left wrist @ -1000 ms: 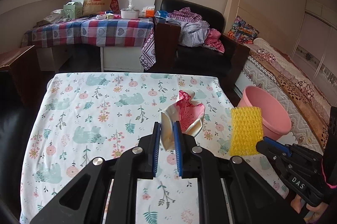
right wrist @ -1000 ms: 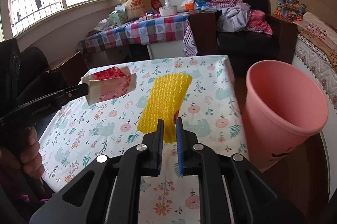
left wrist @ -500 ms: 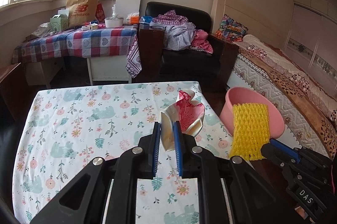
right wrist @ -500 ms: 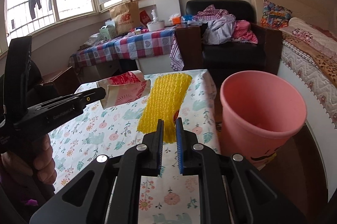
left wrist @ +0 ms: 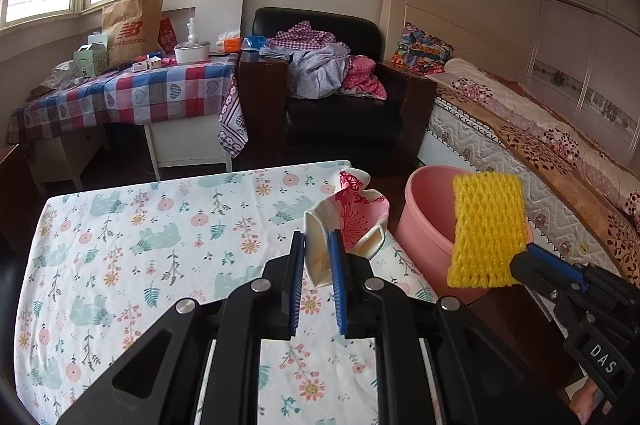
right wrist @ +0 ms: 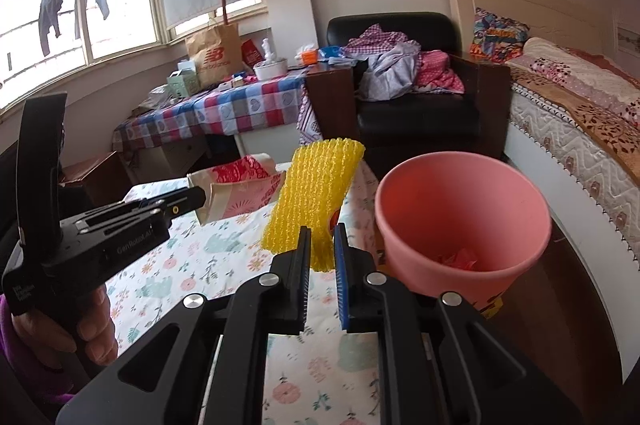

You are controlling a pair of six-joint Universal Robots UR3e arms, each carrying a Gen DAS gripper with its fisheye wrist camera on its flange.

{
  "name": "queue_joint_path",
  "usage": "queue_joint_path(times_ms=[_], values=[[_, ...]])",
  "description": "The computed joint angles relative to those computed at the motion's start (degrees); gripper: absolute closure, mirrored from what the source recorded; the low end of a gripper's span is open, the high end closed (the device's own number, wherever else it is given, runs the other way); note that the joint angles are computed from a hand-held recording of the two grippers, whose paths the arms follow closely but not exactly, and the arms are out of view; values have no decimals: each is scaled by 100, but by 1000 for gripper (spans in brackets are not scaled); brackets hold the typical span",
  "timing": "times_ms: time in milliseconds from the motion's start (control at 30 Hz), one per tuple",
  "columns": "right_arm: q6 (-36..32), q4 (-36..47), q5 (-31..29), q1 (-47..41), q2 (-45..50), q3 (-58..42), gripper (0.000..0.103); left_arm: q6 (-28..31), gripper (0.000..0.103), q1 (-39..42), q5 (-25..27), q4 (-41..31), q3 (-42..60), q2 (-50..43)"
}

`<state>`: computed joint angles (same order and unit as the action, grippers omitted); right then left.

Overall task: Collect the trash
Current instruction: 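Carry the paper wrapper and yellow sponge over the pink bucket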

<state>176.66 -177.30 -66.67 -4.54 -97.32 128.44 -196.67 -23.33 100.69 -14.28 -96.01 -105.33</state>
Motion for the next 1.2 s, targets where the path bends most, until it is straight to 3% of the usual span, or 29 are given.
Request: queue_joint_path(times_ms=[533,1200], values=[[23,-138,-51,-550,300,-265,91,257,91,-222,-155,-448,1895,-1290],[97,-436,-254,-987,1023,-437,91,469,91,-567,-253,-1633,4955,-3228]])
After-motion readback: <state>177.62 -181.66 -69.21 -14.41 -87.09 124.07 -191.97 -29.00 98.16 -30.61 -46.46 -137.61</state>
